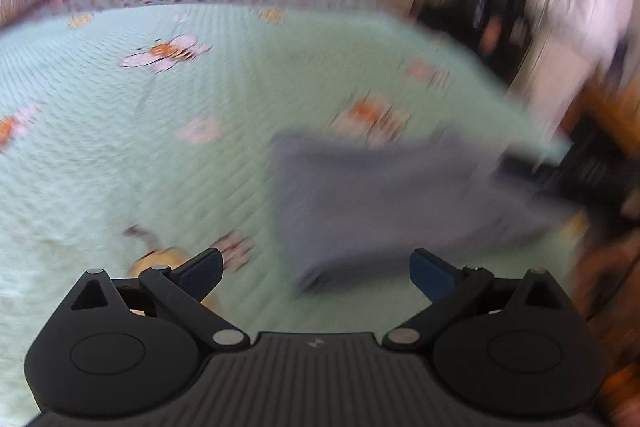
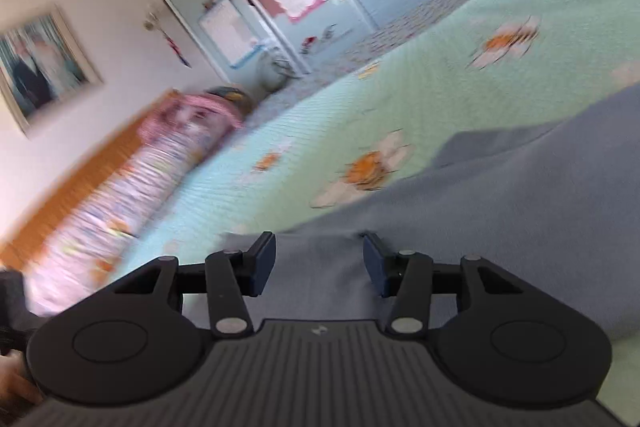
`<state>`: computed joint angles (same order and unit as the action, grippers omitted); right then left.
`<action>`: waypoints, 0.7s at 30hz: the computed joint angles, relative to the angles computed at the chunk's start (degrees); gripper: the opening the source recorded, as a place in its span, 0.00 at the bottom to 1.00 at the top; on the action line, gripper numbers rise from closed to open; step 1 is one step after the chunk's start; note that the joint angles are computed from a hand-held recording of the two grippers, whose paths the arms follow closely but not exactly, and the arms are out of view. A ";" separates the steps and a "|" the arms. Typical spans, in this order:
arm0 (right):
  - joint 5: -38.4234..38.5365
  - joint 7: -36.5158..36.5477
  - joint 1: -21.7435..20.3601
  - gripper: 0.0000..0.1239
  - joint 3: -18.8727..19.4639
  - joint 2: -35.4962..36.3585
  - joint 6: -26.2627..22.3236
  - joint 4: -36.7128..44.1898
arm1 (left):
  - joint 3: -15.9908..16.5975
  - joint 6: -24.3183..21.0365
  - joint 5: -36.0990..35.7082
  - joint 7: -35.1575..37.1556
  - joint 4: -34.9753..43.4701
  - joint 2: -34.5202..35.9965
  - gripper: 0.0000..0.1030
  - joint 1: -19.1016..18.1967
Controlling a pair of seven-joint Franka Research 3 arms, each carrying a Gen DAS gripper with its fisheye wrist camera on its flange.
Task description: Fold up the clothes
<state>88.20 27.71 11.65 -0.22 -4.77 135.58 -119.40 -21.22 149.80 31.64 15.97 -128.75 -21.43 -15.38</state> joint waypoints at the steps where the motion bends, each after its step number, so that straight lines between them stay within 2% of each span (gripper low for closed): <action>1: 1.66 2.71 -0.26 0.41 -0.61 1.32 -3.44 1.13 | 0.15 3.03 0.79 -2.05 0.29 0.59 0.99 1.06; 4: 4.57 10.32 -1.51 0.43 -0.71 5.51 -12.54 5.11 | -0.31 7.30 4.07 -6.63 4.33 5.59 0.99 4.48; 6: 3.97 12.68 -1.57 0.51 0.56 6.68 -13.87 7.14 | -0.54 9.58 8.01 -11.55 7.24 9.23 0.99 6.53; 8: 3.39 14.82 -1.29 0.55 1.78 8.04 -14.31 9.43 | -0.33 12.49 13.80 -18.26 9.77 12.68 0.99 8.14; 10: 3.61 18.18 -0.85 0.55 2.90 9.98 -12.64 11.34 | 1.11 18.94 19.95 -24.38 11.87 16.96 1.00 9.01; 11: 2.93 19.70 -0.54 0.55 3.37 10.94 -10.09 12.04 | 1.84 21.88 22.37 -26.84 13.21 19.16 1.00 9.36; 13: 0.73 23.59 0.17 0.55 4.25 12.86 -4.42 13.40 | 3.39 21.23 17.18 -23.13 13.31 22.31 0.99 7.72; 14: -3.22 28.53 0.91 0.51 4.42 13.27 1.00 13.16 | 3.88 20.80 13.43 -20.22 13.41 23.87 0.97 7.12; 15: -6.81 33.07 1.45 0.30 4.53 13.85 5.37 12.85 | 3.95 20.39 12.81 -20.21 13.91 25.69 0.94 7.11; 17: -5.77 32.71 0.48 0.00 4.99 14.35 6.70 11.47 | 7.92 21.51 20.66 -25.04 13.57 25.56 0.94 3.40; 18: -5.23 31.64 0.08 0.00 5.18 14.34 6.94 10.81 | 7.83 20.47 21.08 -24.58 14.13 25.75 0.94 3.05; 21: -6.03 26.19 0.36 0.00 5.83 12.66 9.53 9.67 | 8.38 17.75 15.50 -18.07 15.78 26.62 0.95 1.25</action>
<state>82.17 53.91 12.01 5.61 7.90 145.12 -109.73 -12.84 167.55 47.13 -2.09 -112.96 5.19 -14.13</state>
